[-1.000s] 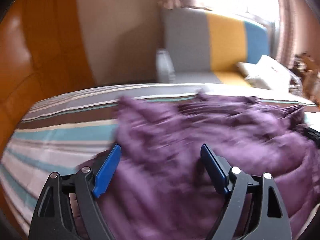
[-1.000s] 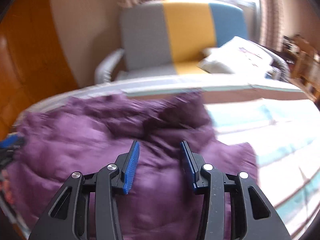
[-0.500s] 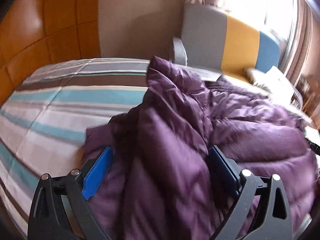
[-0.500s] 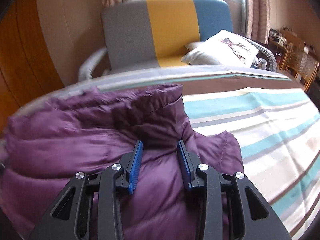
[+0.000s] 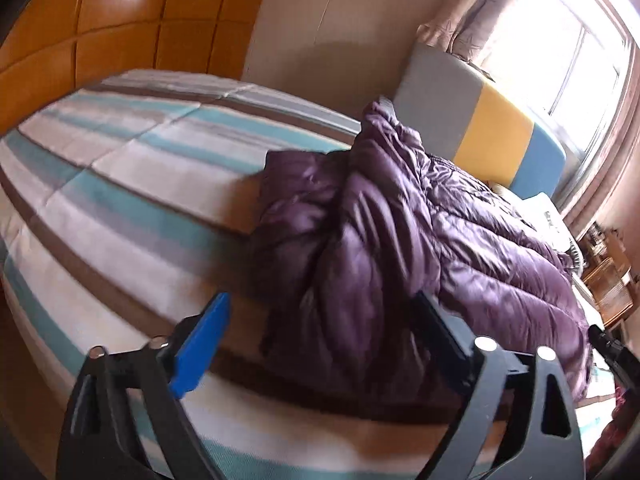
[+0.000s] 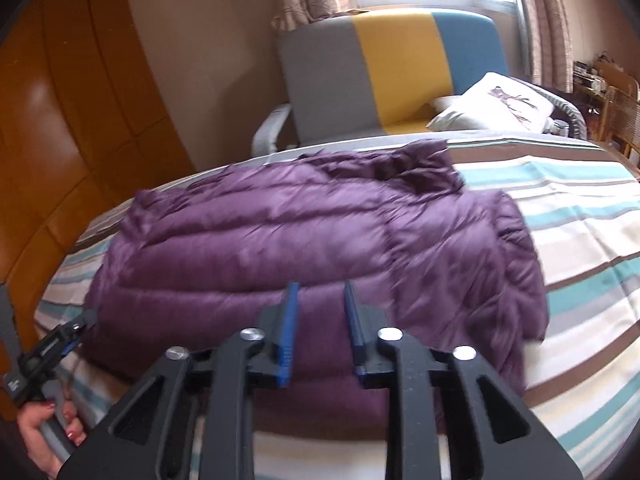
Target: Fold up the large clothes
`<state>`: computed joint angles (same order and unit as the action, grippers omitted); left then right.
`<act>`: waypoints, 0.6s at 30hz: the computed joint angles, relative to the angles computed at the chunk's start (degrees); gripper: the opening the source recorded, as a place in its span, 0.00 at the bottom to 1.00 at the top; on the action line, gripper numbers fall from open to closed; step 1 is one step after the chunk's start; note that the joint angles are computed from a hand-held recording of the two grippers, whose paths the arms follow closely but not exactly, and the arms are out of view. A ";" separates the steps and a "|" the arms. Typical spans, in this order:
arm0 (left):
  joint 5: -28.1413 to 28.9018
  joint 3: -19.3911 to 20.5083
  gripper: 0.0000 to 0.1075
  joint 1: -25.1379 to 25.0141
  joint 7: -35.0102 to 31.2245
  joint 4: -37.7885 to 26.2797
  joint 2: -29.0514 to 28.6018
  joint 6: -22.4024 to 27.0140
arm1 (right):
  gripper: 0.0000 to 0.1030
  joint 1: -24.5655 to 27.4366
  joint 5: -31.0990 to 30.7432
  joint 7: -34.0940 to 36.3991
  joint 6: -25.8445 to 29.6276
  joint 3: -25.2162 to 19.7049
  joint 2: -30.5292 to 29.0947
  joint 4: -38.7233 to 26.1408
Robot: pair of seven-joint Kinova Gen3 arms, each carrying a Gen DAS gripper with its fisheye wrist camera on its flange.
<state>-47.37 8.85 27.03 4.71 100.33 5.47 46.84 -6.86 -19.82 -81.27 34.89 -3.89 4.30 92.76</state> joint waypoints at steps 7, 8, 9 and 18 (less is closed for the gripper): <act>2.49 0.87 0.71 -0.61 0.60 2.62 -2.43 -4.19 | 0.17 -1.38 -2.44 1.42 -0.32 -0.76 -1.87 2.92; 2.52 1.05 0.71 -0.83 1.02 3.18 -2.75 -5.39 | 0.17 -1.58 -2.54 1.45 -0.52 -0.74 -2.04 3.15; 2.33 1.24 0.71 -1.02 1.41 3.63 -2.88 -6.28 | 0.17 -1.76 -2.43 1.43 -0.60 -0.70 -2.25 3.38; 2.67 0.43 0.80 -2.05 2.36 4.11 -2.04 -11.56 | 0.17 -2.77 -4.17 2.44 -2.73 -0.58 -2.82 4.34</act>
<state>-44.70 9.28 24.98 7.08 104.45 3.43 35.28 -9.62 -23.99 -78.83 32.16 -4.47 1.48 97.10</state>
